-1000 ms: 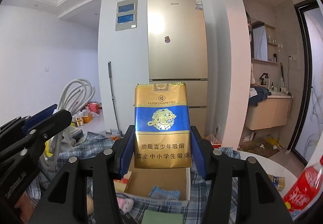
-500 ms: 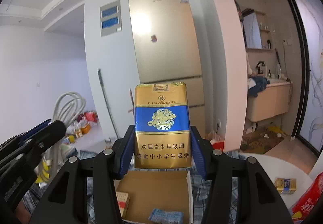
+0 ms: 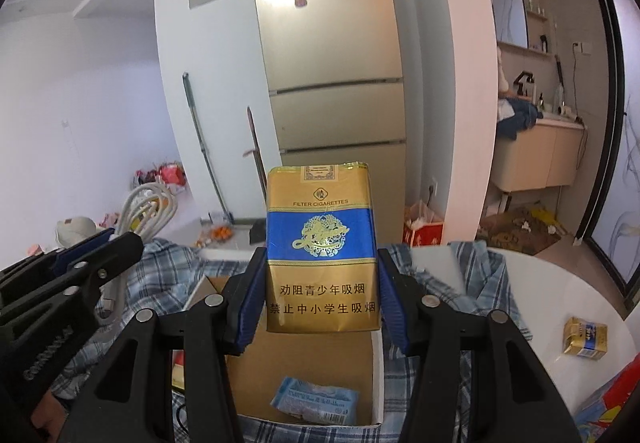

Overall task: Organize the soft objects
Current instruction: 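Carry the white cable and gold-and-blue pack over the cardboard box with both grippers, then lower into the box and open the left gripper while the right gripper releases the pack, then raise both grippers away from the cardboard box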

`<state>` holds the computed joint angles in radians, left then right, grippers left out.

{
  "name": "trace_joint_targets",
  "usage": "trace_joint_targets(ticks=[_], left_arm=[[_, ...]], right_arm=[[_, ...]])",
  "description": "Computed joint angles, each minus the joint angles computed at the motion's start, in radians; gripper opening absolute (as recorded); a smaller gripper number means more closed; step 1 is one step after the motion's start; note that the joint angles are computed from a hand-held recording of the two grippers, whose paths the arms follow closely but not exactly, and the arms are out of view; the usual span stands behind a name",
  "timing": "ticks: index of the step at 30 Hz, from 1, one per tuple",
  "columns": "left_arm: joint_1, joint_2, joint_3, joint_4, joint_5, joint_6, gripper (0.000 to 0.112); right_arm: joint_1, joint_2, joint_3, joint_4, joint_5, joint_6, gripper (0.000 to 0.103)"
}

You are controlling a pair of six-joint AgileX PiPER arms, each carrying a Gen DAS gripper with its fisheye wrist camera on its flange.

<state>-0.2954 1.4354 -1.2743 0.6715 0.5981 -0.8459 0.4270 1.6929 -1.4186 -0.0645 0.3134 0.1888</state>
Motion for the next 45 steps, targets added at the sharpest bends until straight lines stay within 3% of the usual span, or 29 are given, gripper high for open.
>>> trace_joint_targets(ticks=[4, 8, 17, 26, 34, 36, 38, 40, 45], left_arm=[[0.058, 0.086, -0.035, -0.12, 0.006, 0.1, 0.021], [0.082, 0.155, -0.054, -0.224, 0.021, 0.197, 0.021], [0.122, 0.263, -0.089, -0.355, 0.042, 0.301, 0.021], [0.122, 0.327, -0.121, -0.387, 0.09, 0.337, 0.021], [0.125, 0.325, -0.124, -0.371, 0.099, 0.319, 0.023], [0.125, 0.326, -0.127, -0.374, 0.103, 0.324, 0.028], [0.124, 0.321, -0.122, -0.366, 0.095, 0.314, 0.05], [0.116, 0.311, -0.109, -0.327, 0.083, 0.282, 0.056], [0.109, 0.284, -0.096, -0.296, 0.072, 0.257, 0.056]], right_arm=[[0.001, 0.036, -0.019, -0.01, 0.029, -0.006, 0.051], [-0.009, 0.098, -0.068, 0.104, 0.092, -0.11, 0.051], [-0.007, 0.223, -0.158, 0.062, 0.187, -0.086, 0.051], [0.002, 0.287, -0.208, 0.036, 0.244, -0.071, 0.051], [-0.007, 0.295, -0.22, 0.103, 0.251, -0.138, 0.056], [-0.007, 0.294, -0.219, 0.103, 0.253, -0.135, 0.056], [-0.008, 0.295, -0.22, 0.103, 0.256, -0.134, 0.056], [-0.009, 0.295, -0.221, 0.096, 0.257, -0.124, 0.056], [-0.01, 0.286, -0.218, 0.072, 0.251, -0.104, 0.058]])
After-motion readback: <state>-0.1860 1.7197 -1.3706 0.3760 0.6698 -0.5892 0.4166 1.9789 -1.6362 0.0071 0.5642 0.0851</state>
